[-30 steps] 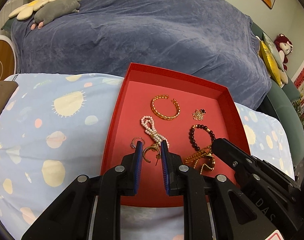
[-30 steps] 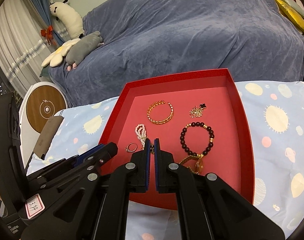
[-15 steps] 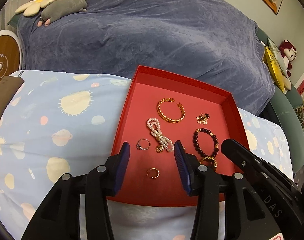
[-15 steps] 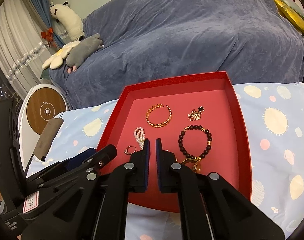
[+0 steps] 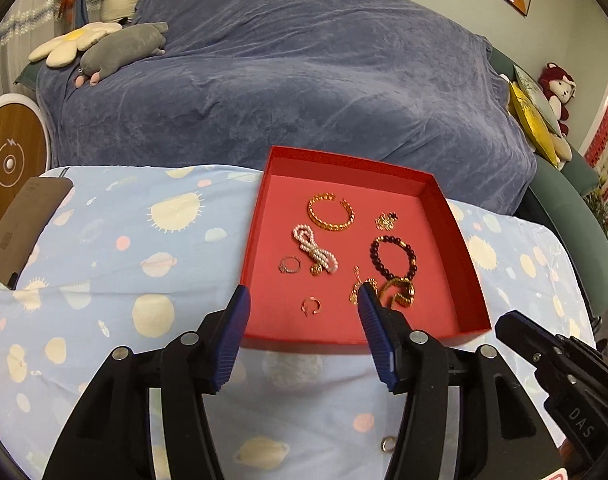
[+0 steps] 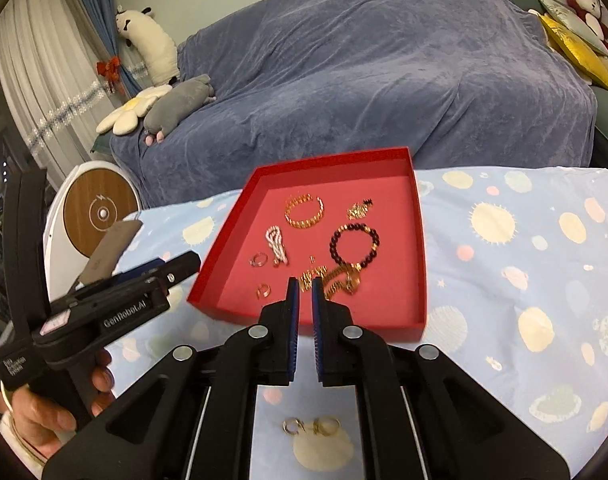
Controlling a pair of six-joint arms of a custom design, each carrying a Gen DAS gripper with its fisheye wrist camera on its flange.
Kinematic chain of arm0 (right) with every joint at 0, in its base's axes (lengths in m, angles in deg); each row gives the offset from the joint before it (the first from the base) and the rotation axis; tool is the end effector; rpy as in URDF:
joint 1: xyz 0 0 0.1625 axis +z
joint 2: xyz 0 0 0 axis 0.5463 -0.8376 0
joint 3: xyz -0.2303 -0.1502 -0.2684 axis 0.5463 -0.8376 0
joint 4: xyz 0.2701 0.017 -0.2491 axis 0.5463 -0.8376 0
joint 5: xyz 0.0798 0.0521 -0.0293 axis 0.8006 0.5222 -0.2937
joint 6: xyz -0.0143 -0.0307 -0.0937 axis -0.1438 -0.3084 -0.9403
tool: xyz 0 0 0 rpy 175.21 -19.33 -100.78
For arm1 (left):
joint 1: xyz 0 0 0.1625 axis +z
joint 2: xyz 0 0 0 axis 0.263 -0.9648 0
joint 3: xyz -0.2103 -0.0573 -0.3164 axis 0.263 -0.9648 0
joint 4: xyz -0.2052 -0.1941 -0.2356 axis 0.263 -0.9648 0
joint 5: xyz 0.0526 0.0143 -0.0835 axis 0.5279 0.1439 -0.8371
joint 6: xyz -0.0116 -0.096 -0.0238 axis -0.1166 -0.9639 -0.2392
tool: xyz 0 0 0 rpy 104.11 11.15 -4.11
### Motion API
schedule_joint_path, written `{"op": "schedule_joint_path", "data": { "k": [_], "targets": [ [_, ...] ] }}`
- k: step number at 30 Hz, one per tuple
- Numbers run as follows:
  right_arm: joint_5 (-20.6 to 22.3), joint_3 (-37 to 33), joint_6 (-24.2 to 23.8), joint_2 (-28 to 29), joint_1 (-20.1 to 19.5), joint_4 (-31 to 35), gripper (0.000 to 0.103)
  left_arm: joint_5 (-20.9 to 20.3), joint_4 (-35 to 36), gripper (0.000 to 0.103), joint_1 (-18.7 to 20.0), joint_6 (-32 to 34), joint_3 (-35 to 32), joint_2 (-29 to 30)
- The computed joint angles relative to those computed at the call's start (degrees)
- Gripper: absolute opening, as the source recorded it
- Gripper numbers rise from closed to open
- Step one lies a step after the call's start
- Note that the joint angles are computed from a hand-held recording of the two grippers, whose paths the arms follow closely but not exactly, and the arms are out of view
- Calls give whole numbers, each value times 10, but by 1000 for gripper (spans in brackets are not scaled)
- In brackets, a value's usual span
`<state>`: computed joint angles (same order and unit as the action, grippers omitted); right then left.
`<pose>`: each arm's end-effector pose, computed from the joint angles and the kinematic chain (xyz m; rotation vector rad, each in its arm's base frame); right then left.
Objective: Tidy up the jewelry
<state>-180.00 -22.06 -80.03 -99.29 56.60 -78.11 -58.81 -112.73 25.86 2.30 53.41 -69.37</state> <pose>0.1119 -0.6948 0.3863 0.6955 -2.5916 0.7756 -0.4462 -0.6773 0.0528 0.1262 2.3119 -0.9591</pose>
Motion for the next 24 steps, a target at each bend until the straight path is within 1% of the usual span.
{"op": "schedule_joint_path", "data": {
  "k": [2, 5, 8, 10, 12, 16, 17, 18, 19, 20, 24],
  "targets": [
    [-3, 33, -3, -21, -8, 1, 7, 7, 8, 63, -10, -9, 38, -14],
    [-15, 87, -16, -46, -18, -13, 7, 5, 21, 63, -20, -38, 97, -41],
    [-28, 130, -40, -62, -26, -14, 7, -12, 14, 63, -22, -59, 139, -61],
    [-38, 155, -61, -69, -30, -28, 7, -7, 19, 63, -27, -69, 160, -67],
    [-45, 172, -73, -72, -33, -40, 7, -4, 21, 63, -30, -76, 178, -71],
    [-48, 175, -79, -68, -38, -44, 7, -19, 11, 63, -31, -79, 192, -72],
    [-49, 175, -81, -65, -39, -46, 10, -18, 12, 63, -33, -77, 192, -70],
    [-48, 177, -82, -65, -40, -50, 18, -16, 13, 63, -34, -73, 191, -67],
    [-46, 179, -83, -64, -39, -58, 34, -16, 16, 63, -35, -69, 187, -63],
    [-45, 182, -85, -63, -39, -66, 37, -18, 15, 63, -36, -65, 186, -62],
    [-46, 183, -94, -57, -37, -77, 37, -24, 20, 63, -35, -56, 176, -54]
  ]
}}
